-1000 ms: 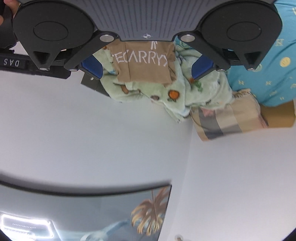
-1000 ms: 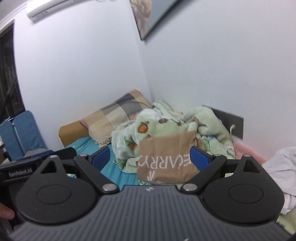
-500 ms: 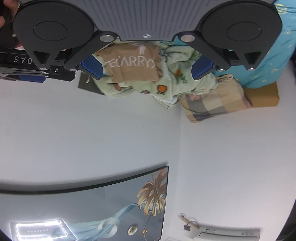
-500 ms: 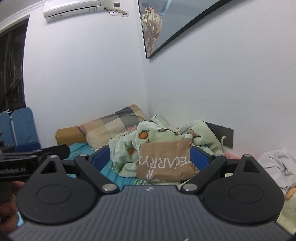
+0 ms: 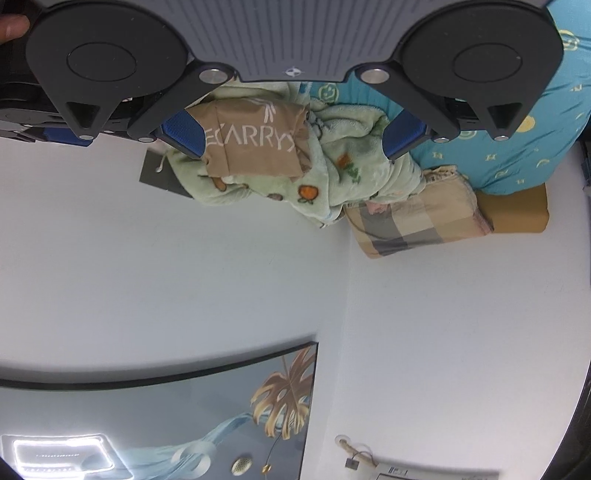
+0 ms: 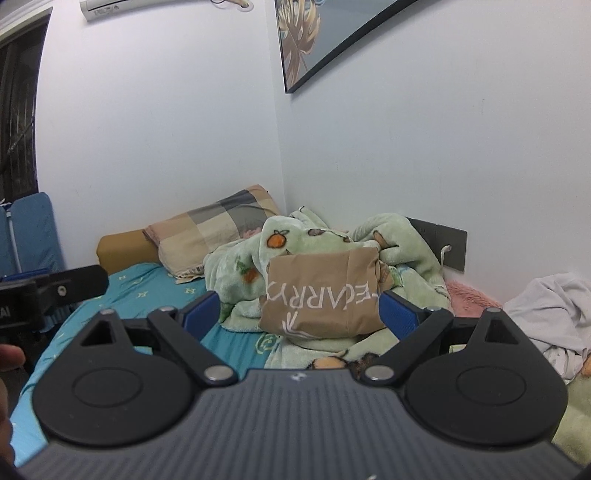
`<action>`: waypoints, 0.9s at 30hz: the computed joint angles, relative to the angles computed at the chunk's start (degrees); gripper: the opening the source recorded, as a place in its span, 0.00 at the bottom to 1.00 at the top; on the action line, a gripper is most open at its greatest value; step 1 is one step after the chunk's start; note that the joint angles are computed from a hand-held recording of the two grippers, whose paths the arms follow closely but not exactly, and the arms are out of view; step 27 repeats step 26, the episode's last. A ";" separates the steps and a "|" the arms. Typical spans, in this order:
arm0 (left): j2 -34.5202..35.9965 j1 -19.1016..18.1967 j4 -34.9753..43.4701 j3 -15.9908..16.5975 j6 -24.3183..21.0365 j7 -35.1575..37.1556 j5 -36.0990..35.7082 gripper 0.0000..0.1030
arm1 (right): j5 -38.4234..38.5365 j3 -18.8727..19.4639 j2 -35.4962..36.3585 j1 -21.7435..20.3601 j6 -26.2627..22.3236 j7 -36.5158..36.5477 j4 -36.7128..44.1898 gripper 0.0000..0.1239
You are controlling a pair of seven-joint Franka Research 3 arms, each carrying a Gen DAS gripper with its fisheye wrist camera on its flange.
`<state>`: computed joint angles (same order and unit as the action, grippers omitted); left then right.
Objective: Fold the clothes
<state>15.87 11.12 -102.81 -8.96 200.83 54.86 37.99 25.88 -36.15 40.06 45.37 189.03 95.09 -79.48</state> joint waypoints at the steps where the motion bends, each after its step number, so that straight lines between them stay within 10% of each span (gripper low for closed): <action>1: 0.10 0.01 0.04 0.04 -0.09 -0.09 -0.09 1.00 | 0.32 -1.41 0.66 0.83 -0.50 0.36 0.29 0.76; 13: -1.50 -4.85 -2.66 4.68 -0.08 7.46 -8.48 1.00 | -2.15 -4.17 0.96 2.87 -0.69 3.01 -0.43 0.76; 27: -2.94 1.01 -4.03 0.43 0.67 1.59 -2.59 1.00 | -1.33 -3.41 0.49 2.99 -0.45 1.17 -0.63 0.76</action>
